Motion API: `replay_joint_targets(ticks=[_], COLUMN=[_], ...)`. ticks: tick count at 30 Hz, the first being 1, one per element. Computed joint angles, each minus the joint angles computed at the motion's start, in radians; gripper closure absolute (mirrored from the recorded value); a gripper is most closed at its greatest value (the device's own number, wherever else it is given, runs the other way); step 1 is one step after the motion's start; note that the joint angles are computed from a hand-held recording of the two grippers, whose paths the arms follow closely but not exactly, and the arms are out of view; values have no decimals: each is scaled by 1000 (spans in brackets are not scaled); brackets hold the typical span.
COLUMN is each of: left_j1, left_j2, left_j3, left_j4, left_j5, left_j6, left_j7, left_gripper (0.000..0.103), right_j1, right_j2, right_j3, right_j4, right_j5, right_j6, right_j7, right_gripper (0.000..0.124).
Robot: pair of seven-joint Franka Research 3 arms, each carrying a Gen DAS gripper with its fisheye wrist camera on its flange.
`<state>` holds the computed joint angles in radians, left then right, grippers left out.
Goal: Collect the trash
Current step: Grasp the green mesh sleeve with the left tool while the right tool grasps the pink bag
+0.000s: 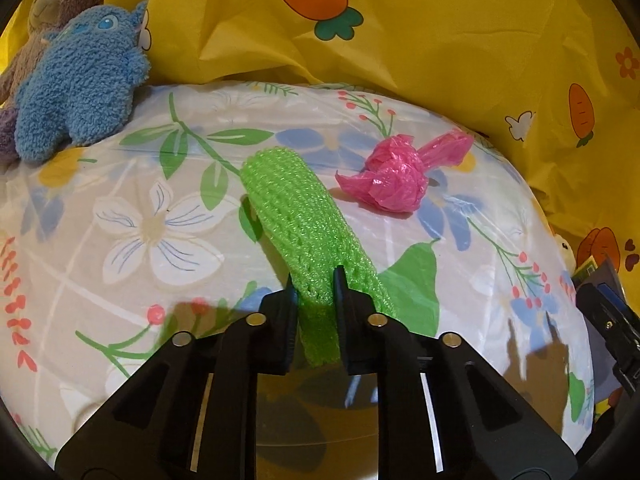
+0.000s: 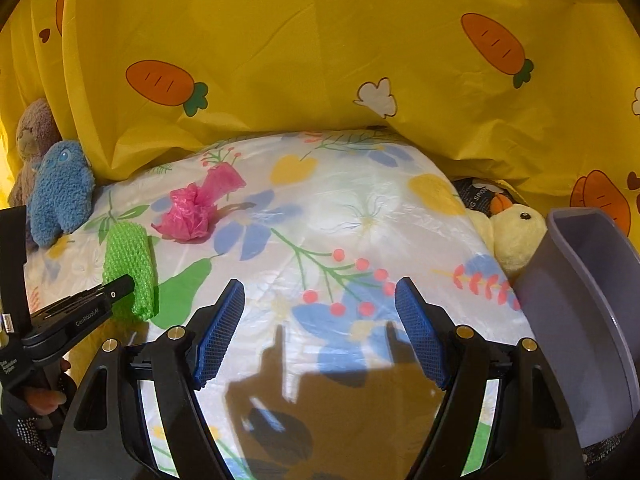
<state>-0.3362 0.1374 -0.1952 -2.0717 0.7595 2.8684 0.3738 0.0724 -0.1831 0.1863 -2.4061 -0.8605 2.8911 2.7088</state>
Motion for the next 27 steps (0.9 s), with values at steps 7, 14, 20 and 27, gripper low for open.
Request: replay_joint_targets(ticks=[7,14,20,27], left_j1=[28,106,126,124], left_j2=[-102,-165,-156,-148], left_j3=[25,-8,-23,-26], left_j4=[-53,-103,-104,-98], left_j5=[281,383,368,371], left_j6=[-64,-116,-111,-104], left_j7=[-286,-421,-409,-407], left_gripper=[92,92,92,92], right_j1=[100,199,268,315], right_j2=[151,336,468,514], right_j3=[-26,-85,-148,-200], right_j4=[164,352,490,517], right_j5=[55,165,235,363], right_j6=[-35,-50,-85,-94], right_j7=[-94,-182,-216,-310], right_gripper=[48,48,60,98])
